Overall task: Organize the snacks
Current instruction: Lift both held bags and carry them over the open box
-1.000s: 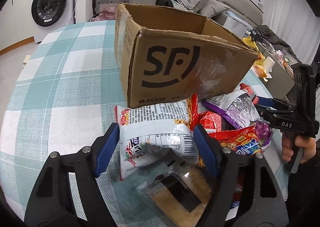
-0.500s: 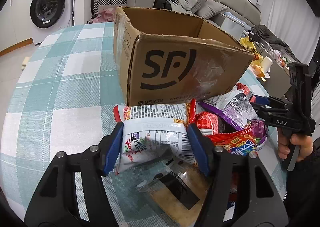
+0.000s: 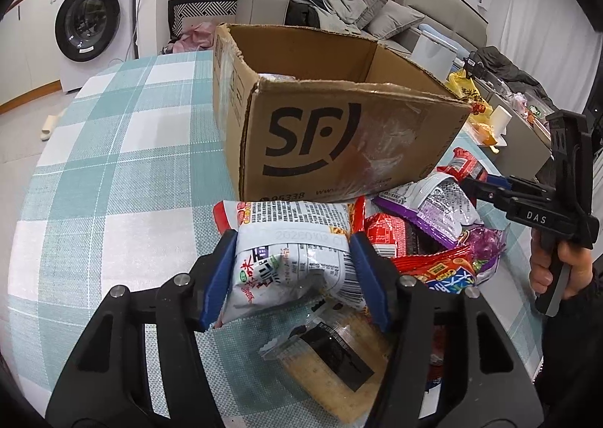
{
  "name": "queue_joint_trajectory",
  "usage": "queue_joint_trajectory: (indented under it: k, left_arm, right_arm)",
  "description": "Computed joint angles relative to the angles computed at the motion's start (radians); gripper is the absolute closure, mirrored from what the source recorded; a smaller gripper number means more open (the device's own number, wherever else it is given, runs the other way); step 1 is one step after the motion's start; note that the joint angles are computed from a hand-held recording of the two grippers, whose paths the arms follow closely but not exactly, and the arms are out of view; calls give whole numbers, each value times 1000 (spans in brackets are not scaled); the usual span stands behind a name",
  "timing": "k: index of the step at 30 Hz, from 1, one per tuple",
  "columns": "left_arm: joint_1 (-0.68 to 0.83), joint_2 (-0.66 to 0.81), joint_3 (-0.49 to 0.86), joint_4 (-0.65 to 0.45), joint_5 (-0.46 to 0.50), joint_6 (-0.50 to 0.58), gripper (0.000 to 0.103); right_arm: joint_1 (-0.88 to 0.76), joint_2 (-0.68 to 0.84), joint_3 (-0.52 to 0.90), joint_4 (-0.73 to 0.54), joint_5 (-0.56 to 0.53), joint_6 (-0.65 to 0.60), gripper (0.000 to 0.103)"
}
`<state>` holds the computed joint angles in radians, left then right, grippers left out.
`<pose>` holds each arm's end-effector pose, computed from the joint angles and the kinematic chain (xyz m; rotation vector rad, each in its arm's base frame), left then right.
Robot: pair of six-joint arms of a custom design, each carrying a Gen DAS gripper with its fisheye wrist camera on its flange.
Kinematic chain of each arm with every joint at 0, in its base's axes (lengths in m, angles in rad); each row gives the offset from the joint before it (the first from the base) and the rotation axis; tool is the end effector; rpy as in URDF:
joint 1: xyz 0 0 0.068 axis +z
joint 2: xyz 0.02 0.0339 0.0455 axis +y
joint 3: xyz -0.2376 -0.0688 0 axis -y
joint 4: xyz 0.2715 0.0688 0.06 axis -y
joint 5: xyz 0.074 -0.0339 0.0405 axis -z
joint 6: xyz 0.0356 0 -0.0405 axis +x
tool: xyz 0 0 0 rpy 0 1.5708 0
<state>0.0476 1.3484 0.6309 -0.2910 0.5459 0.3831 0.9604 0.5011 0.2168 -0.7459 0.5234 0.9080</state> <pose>0.2679 -0.0057 0.1236 0.6009 2.3689 -0.5158 0.0965 0.1070 0.1192 0.1155 2.4107 0.1530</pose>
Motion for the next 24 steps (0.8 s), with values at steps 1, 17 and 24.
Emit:
queue_joint_trajectory:
  k: [1,17,24]
  left_arm:
    - [1,-8,-2,-3,1,3,45]
    - [50,-97,2,-87,53,36,46]
    - [79,-170,0,-146,103,51,46]
  right_arm:
    - [7,-9,3,-11,9,5,59]
    - [145,-69,69,-120,132,90,59]
    - [214,-78,106,-156,192,126,59]
